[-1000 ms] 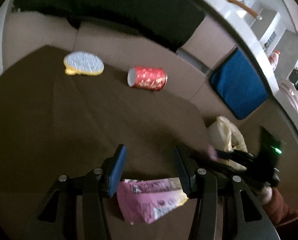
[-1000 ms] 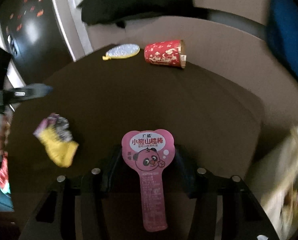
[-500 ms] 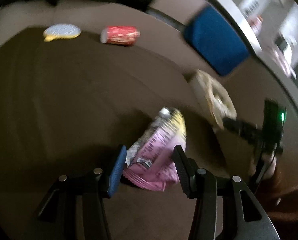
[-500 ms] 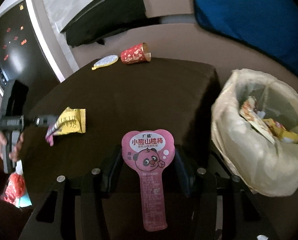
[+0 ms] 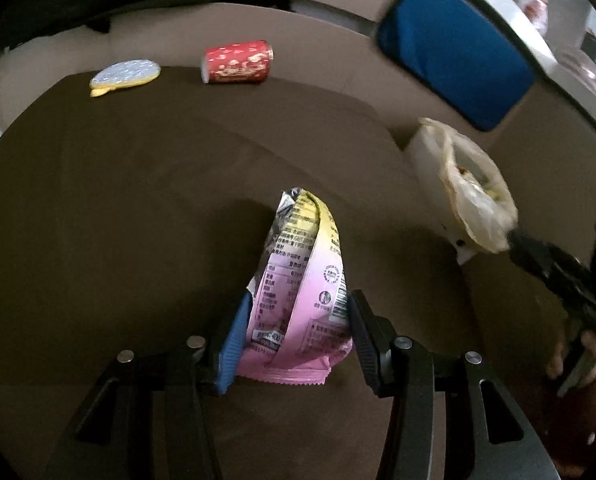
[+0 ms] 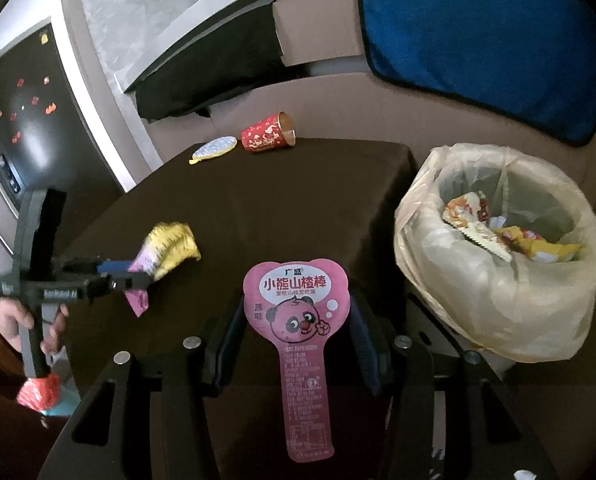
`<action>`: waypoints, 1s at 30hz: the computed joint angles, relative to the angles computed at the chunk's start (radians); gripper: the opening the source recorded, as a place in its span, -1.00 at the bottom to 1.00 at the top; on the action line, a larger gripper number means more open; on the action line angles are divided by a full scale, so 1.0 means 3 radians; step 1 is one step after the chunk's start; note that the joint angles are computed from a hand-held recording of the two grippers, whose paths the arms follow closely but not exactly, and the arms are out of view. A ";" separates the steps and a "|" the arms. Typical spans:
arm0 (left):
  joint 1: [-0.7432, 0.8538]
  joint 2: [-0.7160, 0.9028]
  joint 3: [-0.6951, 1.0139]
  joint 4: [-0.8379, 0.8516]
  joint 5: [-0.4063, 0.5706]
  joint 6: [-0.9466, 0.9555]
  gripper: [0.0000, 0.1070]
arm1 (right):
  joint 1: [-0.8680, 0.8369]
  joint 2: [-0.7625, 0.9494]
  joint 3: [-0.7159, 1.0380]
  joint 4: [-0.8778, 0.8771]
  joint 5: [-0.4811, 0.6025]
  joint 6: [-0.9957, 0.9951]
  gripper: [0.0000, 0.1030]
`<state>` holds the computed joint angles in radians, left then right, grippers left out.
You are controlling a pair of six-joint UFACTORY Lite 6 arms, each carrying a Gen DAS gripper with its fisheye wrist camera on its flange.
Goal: Collect trash
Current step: 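Lift the pink wrapper and pink candy card and carry them toward the bin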
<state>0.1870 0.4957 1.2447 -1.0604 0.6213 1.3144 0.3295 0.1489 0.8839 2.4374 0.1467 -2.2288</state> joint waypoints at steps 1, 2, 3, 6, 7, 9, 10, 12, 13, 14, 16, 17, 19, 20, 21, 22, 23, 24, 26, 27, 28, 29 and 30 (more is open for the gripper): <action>-0.0034 -0.0016 -0.0023 -0.0021 -0.0051 -0.0011 -0.14 | -0.0007 -0.0039 -0.0040 0.0023 0.0014 -0.0029 -0.09; -0.0074 -0.0046 -0.0059 -0.0036 -0.0113 -0.0023 -0.22 | -0.0027 -0.0076 -0.0077 -0.0093 0.0044 0.0082 -0.09; -0.0124 -0.0088 -0.0102 -0.0037 -0.0193 -0.0053 -0.24 | -0.0046 -0.0109 -0.0108 -0.0154 0.0076 0.0133 -0.09; -0.0248 -0.0247 -0.0244 -0.0079 -0.0386 -0.0088 -0.29 | -0.0070 -0.0197 -0.0162 -0.0175 0.0104 0.0152 -0.09; -0.0283 -0.0313 -0.0303 -0.0098 -0.0451 -0.0085 -0.29 | -0.0080 -0.0226 -0.0173 -0.0239 0.0121 0.0214 -0.09; -0.0367 -0.0475 -0.0440 -0.0204 -0.0601 -0.0030 -0.31 | -0.0091 -0.0262 -0.0165 -0.0350 0.0129 0.0311 -0.09; -0.0397 -0.0530 -0.0477 -0.0240 -0.0637 -0.0021 -0.31 | -0.0086 -0.0285 -0.0168 -0.0320 0.0125 0.0274 -0.09; -0.0469 -0.0663 -0.0557 -0.0302 -0.0690 -0.0031 -0.32 | -0.0073 -0.0340 -0.0167 -0.0292 0.0104 0.0223 -0.09; -0.0506 -0.0726 -0.0590 -0.0329 -0.0709 -0.0029 -0.32 | -0.0067 -0.0368 -0.0169 -0.0282 0.0098 0.0200 -0.09; -0.0549 -0.0808 -0.0640 -0.0382 -0.0730 0.0008 -0.32 | -0.0053 -0.0420 -0.0180 -0.0224 0.0081 0.0126 -0.09; -0.0655 -0.0992 -0.0747 -0.0501 -0.0806 0.0091 -0.32 | -0.0035 -0.0494 -0.0184 -0.0104 0.0038 -0.0022 -0.09; -0.0719 -0.1090 -0.0800 -0.0559 -0.0856 0.0127 -0.32 | -0.0031 -0.0541 -0.0191 -0.0030 0.0013 -0.0116 -0.09; -0.0841 -0.1273 -0.0875 -0.0657 -0.0916 0.0182 -0.32 | -0.0037 -0.0657 -0.0209 0.0023 -0.0032 -0.0216 -0.09; -0.0912 -0.1359 -0.0901 -0.0679 -0.0950 0.0178 -0.32 | -0.0043 -0.0722 -0.0218 0.0033 -0.0060 -0.0252 -0.09; -0.0999 -0.1468 -0.0925 -0.0702 -0.0994 0.0172 -0.32 | -0.0053 -0.0773 -0.0221 0.0041 -0.0084 -0.0284 -0.09; -0.1032 -0.1520 -0.0913 -0.0699 -0.1000 0.0161 -0.32 | -0.0057 -0.0846 -0.0226 0.0188 -0.0131 -0.0456 -0.09; -0.1111 -0.1620 -0.0903 -0.0693 -0.1023 0.0126 -0.32 | -0.0065 -0.0901 -0.0224 0.0393 -0.0169 -0.0687 -0.09; -0.1149 -0.1675 -0.0876 -0.0654 -0.1019 0.0075 -0.32 | -0.0084 -0.0977 -0.0224 0.0646 -0.0209 -0.0967 -0.09; -0.1250 -0.1776 -0.0793 -0.0564 -0.1023 -0.0063 -0.32 | -0.0141 -0.1109 -0.0207 0.0734 -0.0269 -0.1107 -0.09; -0.1316 -0.1822 -0.0738 -0.0513 -0.1039 -0.0144 -0.32 | -0.0187 -0.1179 -0.0189 0.0568 -0.0296 -0.0968 -0.09; -0.1393 -0.1862 -0.0680 -0.0451 -0.1073 -0.0225 -0.32 | -0.0224 -0.1253 -0.0168 0.0439 -0.0330 -0.0865 -0.09; -0.1446 -0.1879 -0.0638 -0.0399 -0.1104 -0.0286 -0.32 | -0.0252 -0.1314 -0.0152 0.0433 -0.0360 -0.0879 -0.09; -0.1526 -0.1905 -0.0581 -0.0323 -0.1155 -0.0374 -0.32 | -0.0288 -0.1379 -0.0119 0.0400 -0.0401 -0.0869 -0.09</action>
<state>-0.2708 -0.0757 1.0703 -1.1572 0.2750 1.2021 0.2431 -0.2648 0.8481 2.5574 0.0264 -2.4895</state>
